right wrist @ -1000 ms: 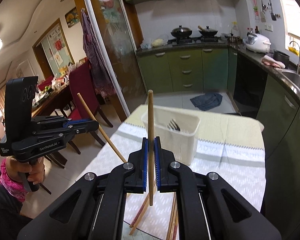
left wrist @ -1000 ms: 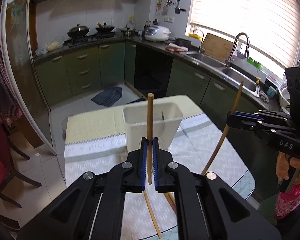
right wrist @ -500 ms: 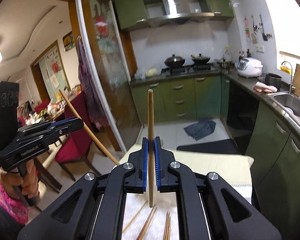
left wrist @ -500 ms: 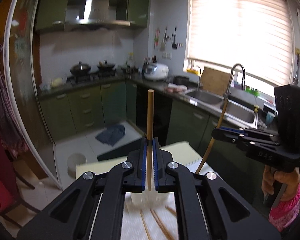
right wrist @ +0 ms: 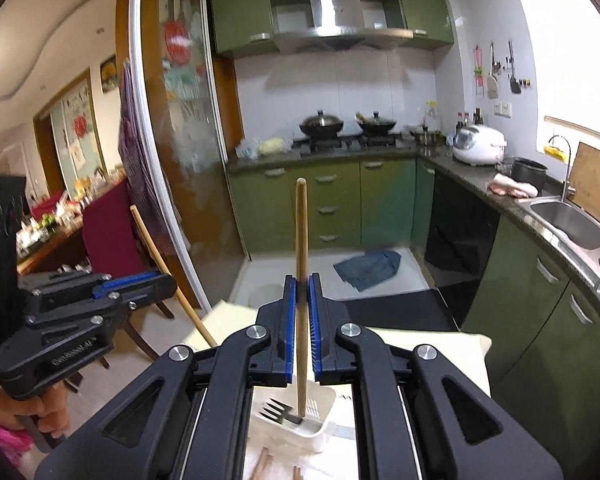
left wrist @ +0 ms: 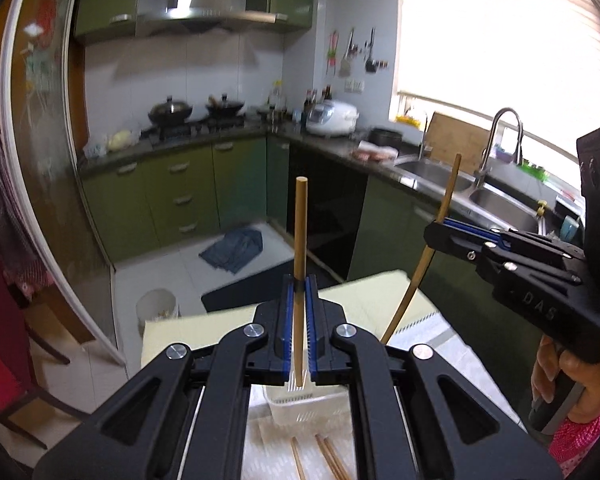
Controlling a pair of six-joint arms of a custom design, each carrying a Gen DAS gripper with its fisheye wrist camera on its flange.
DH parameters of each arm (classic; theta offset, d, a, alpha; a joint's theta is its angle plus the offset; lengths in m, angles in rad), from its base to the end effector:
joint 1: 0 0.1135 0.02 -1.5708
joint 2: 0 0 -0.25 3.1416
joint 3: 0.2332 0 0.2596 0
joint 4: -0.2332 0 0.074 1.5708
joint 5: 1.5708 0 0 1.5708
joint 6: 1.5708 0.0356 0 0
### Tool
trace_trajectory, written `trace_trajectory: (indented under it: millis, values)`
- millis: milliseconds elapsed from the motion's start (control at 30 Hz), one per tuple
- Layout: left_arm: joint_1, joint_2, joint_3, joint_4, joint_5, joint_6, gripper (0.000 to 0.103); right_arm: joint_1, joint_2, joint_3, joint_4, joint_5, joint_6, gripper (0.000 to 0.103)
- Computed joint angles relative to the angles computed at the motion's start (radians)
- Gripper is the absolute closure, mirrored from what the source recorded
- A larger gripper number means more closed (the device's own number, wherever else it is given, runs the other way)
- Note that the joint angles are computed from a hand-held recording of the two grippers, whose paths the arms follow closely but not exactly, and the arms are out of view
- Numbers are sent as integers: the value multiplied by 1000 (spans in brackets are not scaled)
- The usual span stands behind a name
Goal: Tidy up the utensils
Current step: 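Lift the chopstick upright with the left gripper while the right gripper carries its chopstick over the holder, then lower the chopstick into the holder and open the left gripper while the right gripper releases its chopstick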
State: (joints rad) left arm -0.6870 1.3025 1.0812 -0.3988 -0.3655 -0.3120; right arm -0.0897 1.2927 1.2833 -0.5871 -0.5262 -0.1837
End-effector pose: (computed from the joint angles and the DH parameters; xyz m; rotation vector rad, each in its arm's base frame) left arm 0.2405 -0.1808 0.2953 0.1989 2.1407 -0.1804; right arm 0.2916 -0.0083 0.3526 -0.3946 2.0663 0.4053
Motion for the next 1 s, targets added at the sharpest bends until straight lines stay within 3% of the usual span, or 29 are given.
trace_trajectory:
  millis: [433, 500, 600, 833, 1000]
  values:
    - [-4, 46, -89, 19, 22, -10, 96, 37, 45, -218, 162, 45, -12, 95]
    - [-9, 42, -96, 17, 18, -19, 91, 37, 36, -230, 160, 48, -18, 95]
    - [-10, 44, -94, 19, 9, -20, 85, 30, 23, -236, 150, 46, -21, 95]
    - [-11, 52, -75, 4, -18, -29, 84, 54, 43, -192, 120, 113, -15, 95]
    - [22, 81, -59, -4, -21, -26, 84, 32, 63, -184, 114, 105, -3, 95]
